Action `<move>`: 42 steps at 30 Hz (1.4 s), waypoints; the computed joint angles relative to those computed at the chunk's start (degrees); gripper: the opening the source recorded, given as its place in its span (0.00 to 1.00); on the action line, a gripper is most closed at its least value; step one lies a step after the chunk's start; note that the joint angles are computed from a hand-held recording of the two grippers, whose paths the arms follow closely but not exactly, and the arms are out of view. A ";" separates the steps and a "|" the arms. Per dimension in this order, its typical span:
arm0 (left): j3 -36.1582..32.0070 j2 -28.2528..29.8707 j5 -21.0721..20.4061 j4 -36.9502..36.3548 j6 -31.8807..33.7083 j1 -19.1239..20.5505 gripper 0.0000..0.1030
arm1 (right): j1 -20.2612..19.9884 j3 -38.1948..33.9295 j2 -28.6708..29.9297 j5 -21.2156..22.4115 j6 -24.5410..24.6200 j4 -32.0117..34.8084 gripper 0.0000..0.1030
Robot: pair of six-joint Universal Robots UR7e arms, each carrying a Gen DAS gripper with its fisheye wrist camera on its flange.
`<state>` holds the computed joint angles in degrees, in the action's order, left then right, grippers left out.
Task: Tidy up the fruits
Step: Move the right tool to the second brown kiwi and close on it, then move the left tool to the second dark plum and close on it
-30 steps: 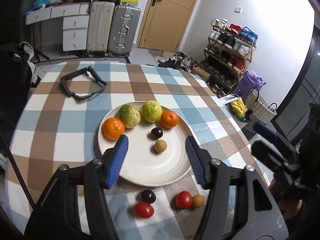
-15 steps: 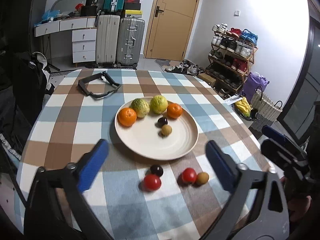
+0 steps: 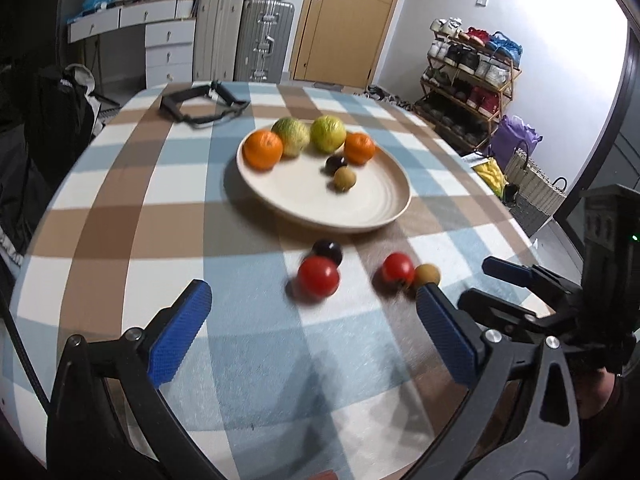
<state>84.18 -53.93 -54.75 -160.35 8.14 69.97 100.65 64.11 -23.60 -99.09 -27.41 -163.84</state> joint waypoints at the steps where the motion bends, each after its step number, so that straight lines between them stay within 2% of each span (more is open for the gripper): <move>1: -0.14 0.07 -0.19 0.24 0.13 0.23 0.99 | -0.08 -0.98 0.54 -0.54 0.51 1.84 0.99; 6: 0.26 0.23 -0.36 -1.52 2.93 0.80 0.99 | -0.35 -4.86 2.49 -0.77 1.64 8.19 0.99; 11: -1.22 0.83 -0.88 -0.09 2.52 1.58 0.99 | -0.28 -7.68 3.94 -0.19 1.38 10.29 0.99; 14: -2.25 1.31 -1.05 0.78 2.08 1.93 0.99 | -0.34 -9.39 4.68 0.34 1.52 11.77 0.93; 17: -3.25 1.82 -1.20 1.34 2.08 2.19 0.99 | -0.45 -10.88 5.24 0.60 1.60 13.79 0.78; 19: -3.74 2.06 -1.31 1.28 2.31 2.31 0.99 | -0.69 -11.62 5.52 1.16 1.65 15.08 0.63; 26: -5.86 3.04 -1.38 2.00 2.40 2.68 0.99 | -0.81 -12.13 5.84 1.13 2.07 15.40 0.41; 28: -6.42 3.28 -1.56 2.36 2.14 2.81 0.99 | -0.72 -12.53 6.07 0.69 2.15 15.89 0.28; 34: -8.33 4.14 -2.43 3.54 2.02 3.11 0.99 | -0.76 -10.77 5.37 1.98 0.74 13.98 0.27; 42: -13.02 5.94 -3.08 10.08 1.10 3.39 0.99 | -1.43 -8.57 4.16 5.02 0.72 11.11 0.27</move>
